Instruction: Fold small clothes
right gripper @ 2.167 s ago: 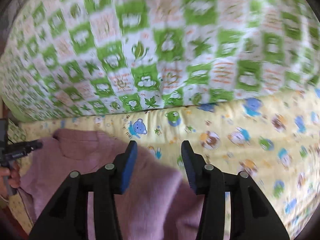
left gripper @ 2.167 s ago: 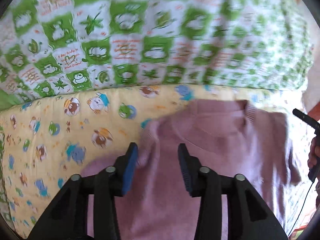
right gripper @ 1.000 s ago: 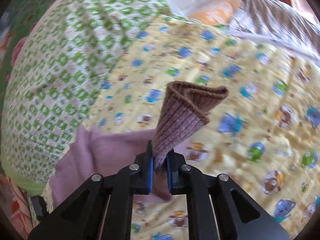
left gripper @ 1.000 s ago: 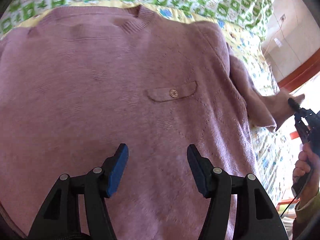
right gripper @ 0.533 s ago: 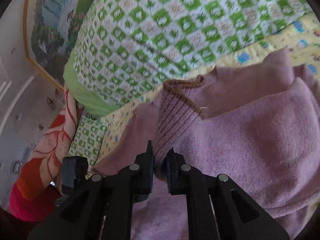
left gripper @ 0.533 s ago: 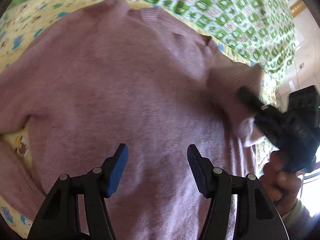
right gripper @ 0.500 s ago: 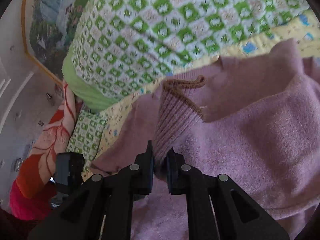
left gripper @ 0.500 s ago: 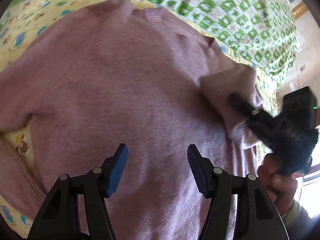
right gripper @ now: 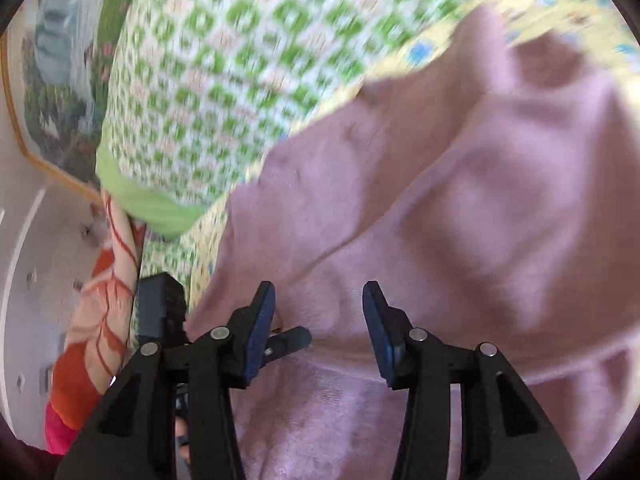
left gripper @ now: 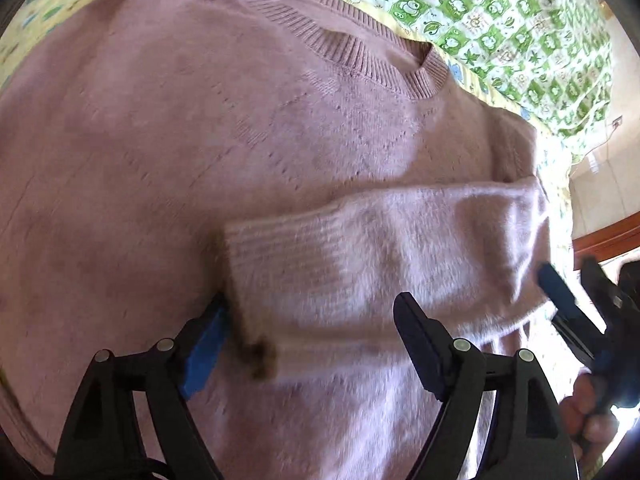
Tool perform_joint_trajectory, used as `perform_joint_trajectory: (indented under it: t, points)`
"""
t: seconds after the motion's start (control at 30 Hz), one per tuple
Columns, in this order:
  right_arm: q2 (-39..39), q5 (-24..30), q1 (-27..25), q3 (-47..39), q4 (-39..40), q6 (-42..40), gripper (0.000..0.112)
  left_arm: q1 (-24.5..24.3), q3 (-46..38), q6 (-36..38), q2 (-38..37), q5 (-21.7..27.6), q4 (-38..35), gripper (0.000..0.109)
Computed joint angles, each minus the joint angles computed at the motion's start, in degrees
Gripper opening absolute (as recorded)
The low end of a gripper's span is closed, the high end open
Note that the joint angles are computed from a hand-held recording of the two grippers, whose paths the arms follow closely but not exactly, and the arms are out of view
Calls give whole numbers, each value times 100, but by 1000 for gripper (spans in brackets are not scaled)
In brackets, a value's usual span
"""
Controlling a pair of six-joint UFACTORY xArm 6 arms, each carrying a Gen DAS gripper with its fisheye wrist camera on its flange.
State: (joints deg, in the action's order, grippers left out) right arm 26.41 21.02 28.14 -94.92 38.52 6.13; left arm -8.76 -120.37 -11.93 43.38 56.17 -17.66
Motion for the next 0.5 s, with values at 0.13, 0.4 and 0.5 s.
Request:
perform_joint_trajectory:
  t: [0.13, 0.4, 0.5]
  points:
    - [-843, -634, -117, 1074, -546, 703, 47, -12, -874, 308, 506, 294, -375, 8]
    - [-1914, -1288, -539, 2374, -2814, 3059, 48, 79, 598, 1077, -1149, -1447, -583, 7]
    - [-2046, -1196, -765, 2505, -3877, 4019, 55, 320, 1010, 875, -1334, -1462, -263, 7]
